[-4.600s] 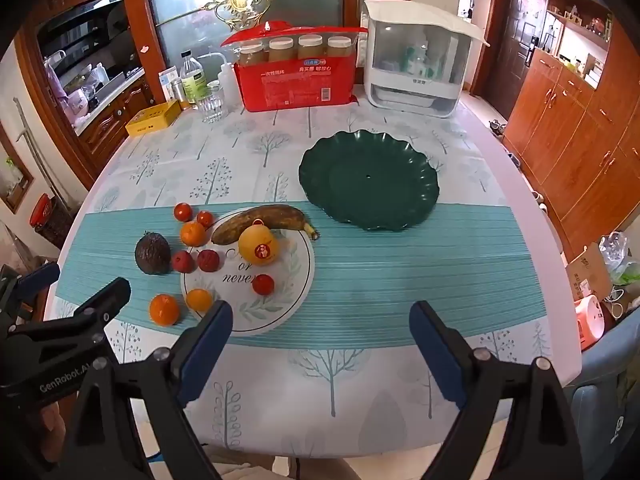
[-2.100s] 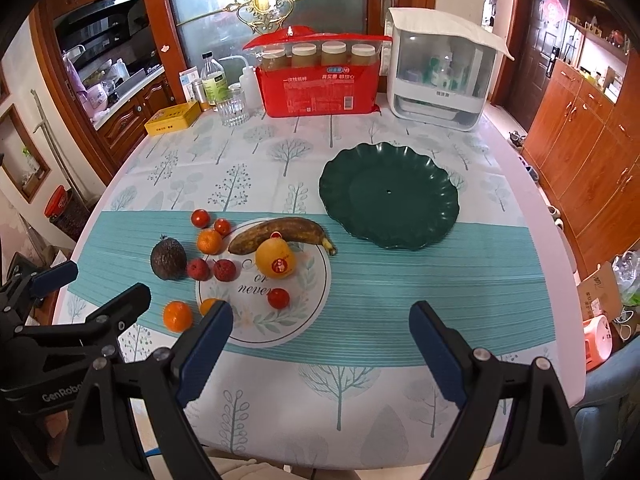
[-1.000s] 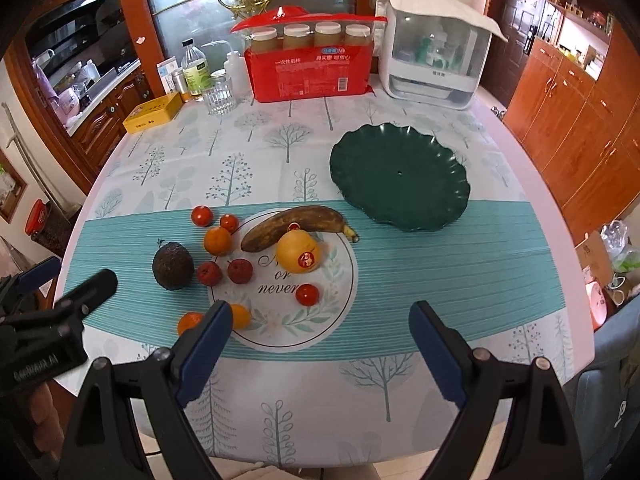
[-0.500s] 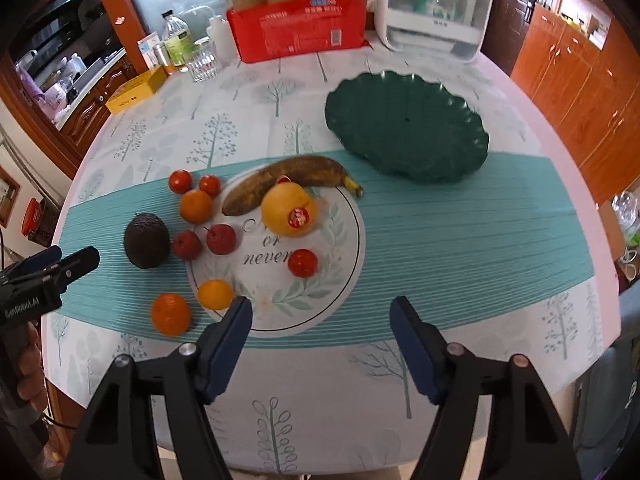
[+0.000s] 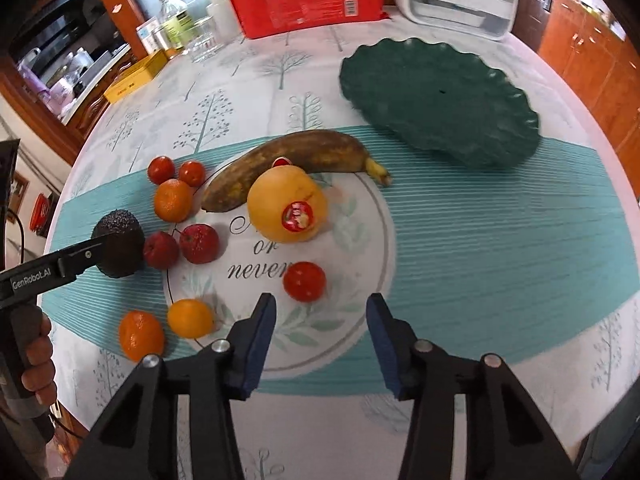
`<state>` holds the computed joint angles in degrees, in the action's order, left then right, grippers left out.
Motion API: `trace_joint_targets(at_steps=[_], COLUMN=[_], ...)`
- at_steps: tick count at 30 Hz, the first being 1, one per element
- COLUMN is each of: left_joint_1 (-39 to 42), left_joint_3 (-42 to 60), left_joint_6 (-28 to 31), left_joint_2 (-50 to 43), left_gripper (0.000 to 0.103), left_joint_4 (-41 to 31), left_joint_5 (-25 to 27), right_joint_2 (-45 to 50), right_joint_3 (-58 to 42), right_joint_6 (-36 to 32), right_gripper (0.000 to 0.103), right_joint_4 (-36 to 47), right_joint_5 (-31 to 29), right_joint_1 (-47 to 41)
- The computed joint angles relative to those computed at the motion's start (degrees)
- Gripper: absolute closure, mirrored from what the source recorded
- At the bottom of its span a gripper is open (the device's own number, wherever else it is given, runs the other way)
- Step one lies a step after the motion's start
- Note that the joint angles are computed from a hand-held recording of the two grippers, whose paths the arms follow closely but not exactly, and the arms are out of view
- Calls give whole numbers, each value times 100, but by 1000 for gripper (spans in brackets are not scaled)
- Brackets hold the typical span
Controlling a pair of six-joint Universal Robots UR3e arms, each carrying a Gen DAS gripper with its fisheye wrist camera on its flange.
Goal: Organize fruits
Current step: 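Grasp the dark avocado with the left tool while the right tool grasps a cherry tomato, then carry avocado and tomato onto the green leaf plate while both tools open to release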
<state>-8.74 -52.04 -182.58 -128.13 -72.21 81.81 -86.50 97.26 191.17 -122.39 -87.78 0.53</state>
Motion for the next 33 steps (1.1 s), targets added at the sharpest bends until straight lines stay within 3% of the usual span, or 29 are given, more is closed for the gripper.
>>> trace_joint_targets(at_steps=[6,10,20,25,33], left_joint_1=[-66,-35,109,96,-93], left_joint_3=[110,-6,-211,-246,-618], left_joint_6=[-107,-217,-300,-285,5], left_joint_2=[-207,-205,-145,-120,339], left_gripper=[11,14,41,42,43], left_joint_4=[87,204,381,419,557], left_joint_5=[87,6,-480,-453,7], right_joint_2=[279,350,536,403,-87], right_joint_3=[157,228,204,380,627], right_joint_6=[-146,-202,-285,-293,-367], right_gripper=[69,70,76,76,77], right_joint_4=[-300,-541,-811,-922,-941], right_joint_5=[185,289,192,269,347], right_joint_1=[-77,-90,39,4,-48])
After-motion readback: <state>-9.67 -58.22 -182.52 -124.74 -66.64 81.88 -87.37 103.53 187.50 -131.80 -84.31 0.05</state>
